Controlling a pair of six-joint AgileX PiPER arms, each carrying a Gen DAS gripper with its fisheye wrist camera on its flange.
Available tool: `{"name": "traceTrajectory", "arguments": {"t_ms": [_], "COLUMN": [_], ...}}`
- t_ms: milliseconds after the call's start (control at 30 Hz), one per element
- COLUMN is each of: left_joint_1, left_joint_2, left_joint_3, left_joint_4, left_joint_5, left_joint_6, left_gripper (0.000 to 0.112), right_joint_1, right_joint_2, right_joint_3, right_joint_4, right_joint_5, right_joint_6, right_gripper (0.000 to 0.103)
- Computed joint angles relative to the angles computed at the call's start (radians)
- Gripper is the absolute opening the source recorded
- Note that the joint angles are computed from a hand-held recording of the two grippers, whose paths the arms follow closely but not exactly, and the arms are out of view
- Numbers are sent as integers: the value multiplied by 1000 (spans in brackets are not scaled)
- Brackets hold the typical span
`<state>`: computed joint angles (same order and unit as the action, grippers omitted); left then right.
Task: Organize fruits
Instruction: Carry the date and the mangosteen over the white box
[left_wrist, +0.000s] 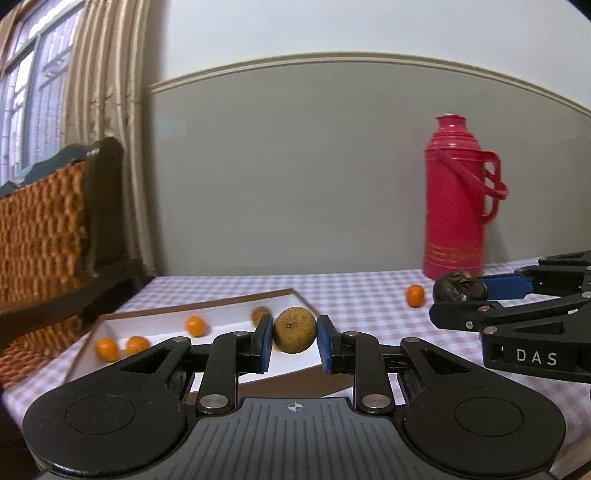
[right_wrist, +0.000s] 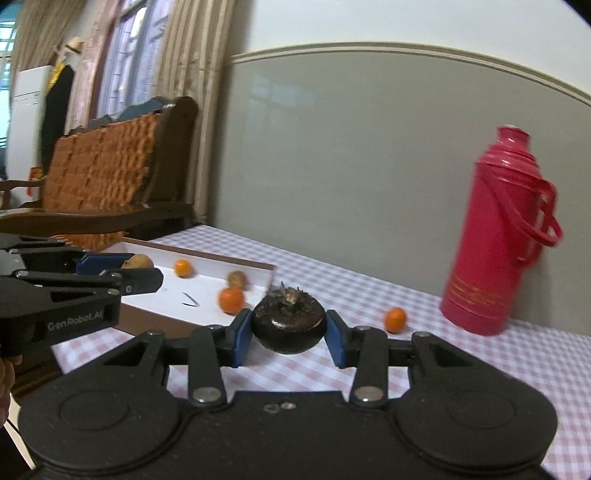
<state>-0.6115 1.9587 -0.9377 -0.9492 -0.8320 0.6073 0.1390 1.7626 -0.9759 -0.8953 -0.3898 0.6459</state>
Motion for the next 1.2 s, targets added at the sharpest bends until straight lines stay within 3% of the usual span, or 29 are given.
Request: {"name": "traceTrajectory", "arguments": {"t_ms": [700, 1200], "left_joint_1": [60, 210], "left_joint_2": [-94, -121], "left_joint_3": [162, 212], "left_joint_4": [-26, 20], "left_joint_5": [-100, -96], "left_joint_6": [-48, -105], "left_gripper": [26, 26], "right_joint_1": [178, 246], "right_joint_2": [39, 80], "right_joint_3": [-68, -133], "right_joint_4": [69, 254], "right_joint_5": [22, 49], "right_joint_6": [-43, -185], "right_gripper": [33, 33]}}
